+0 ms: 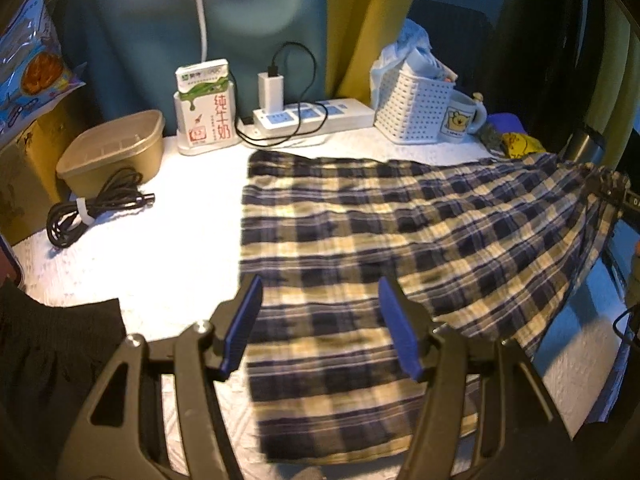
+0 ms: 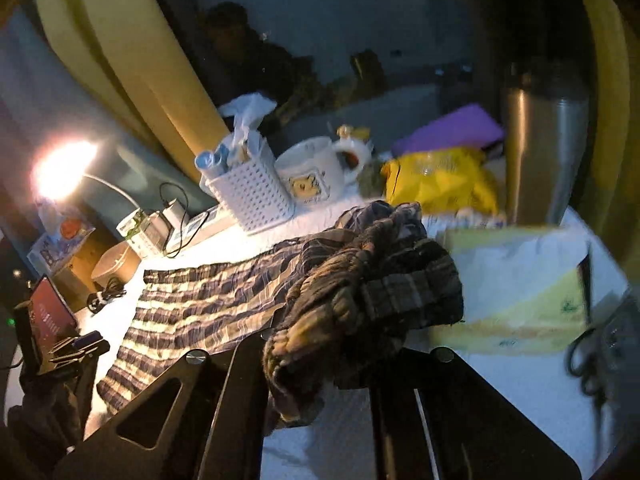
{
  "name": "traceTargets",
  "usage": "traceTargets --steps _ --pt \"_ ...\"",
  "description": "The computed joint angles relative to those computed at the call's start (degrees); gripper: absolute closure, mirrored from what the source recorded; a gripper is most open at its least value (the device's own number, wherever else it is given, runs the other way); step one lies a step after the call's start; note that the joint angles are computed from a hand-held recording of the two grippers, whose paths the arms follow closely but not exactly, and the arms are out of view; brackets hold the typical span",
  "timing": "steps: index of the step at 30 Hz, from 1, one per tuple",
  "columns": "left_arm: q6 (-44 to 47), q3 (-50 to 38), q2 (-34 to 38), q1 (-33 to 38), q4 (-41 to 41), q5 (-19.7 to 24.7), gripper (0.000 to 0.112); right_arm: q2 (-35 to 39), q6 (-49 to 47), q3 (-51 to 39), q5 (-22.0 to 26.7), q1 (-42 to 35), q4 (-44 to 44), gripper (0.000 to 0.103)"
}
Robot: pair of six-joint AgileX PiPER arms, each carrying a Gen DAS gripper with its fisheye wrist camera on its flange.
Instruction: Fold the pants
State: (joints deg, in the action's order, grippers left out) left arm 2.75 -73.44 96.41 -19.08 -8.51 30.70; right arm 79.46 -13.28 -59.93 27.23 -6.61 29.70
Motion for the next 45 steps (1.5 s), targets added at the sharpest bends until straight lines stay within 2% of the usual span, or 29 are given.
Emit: traceTargets --steps 6,11,17,24,29,31,32,33,34,35,37,38,45 --pt "9.5 1.5 -0.1 2.9 -8.3 -1.6 0.051 0.0 13.6 -2.9 0.5 4.6 -14.1 0.094" --pt "22.7 2.7 -0.6 6.0 -19.1 -3.4 0.051 1.8 30.8 -9.4 3.8 13.9 -32.5 0.094" --pt "36.2 4.6 -2.4 11.5 -32.2 -3.3 0.051 8.1 42.7 -19.5 8.3 25.4 -46.6 0.094" --pt "45.3 7.4 -4.0 18.0 -40.2 -0.8 0.051 22.7 43.7 -36.2 14.1 36.6 -49.9 0.094" --pt "47.3 9.1 -4.7 21.1 -41.3 0.4 0.050 34.9 37.0 -47.4 17.9 41.3 -42.2 0.094" --pt "47.3 9.6 -5.0 22.1 -40.9 0.8 0.050 40.4 34.2 -52.6 22.1 42.7 -38.8 0.094" --pt "47.2 9.8 -5.1 22.4 -40.6 0.8 0.050 42.9 33.1 -55.3 24.7 43.2 -37.6 0.091" --pt "47.1 10.0 -5.2 22.6 -40.3 0.8 0.050 45.6 31.5 -58.0 27.4 43.8 -35.9 0.082" --pt "46.8 10.2 -5.3 22.8 -39.9 0.9 0.050 46.4 30.9 -58.3 28.0 44.0 -35.0 0.068" --pt "46.6 10.3 -5.4 22.7 -39.6 0.8 0.050 46.0 30.1 -57.2 27.2 44.2 -34.0 0.062" --pt "46.0 10.4 -5.6 22.5 -38.9 0.7 0.050 44.2 28.8 -54.4 25.3 44.7 -33.8 0.033" --pt "45.5 10.3 -5.6 22.2 -38.6 0.6 0.050 43.1 27.7 -53.0 24.2 44.5 -32.8 0.029" --pt "41.5 7.5 -5.5 17.5 -35.5 0.0 0.050 31.6 26.5 -38.4 16.1 41.4 -31.3 0.028"
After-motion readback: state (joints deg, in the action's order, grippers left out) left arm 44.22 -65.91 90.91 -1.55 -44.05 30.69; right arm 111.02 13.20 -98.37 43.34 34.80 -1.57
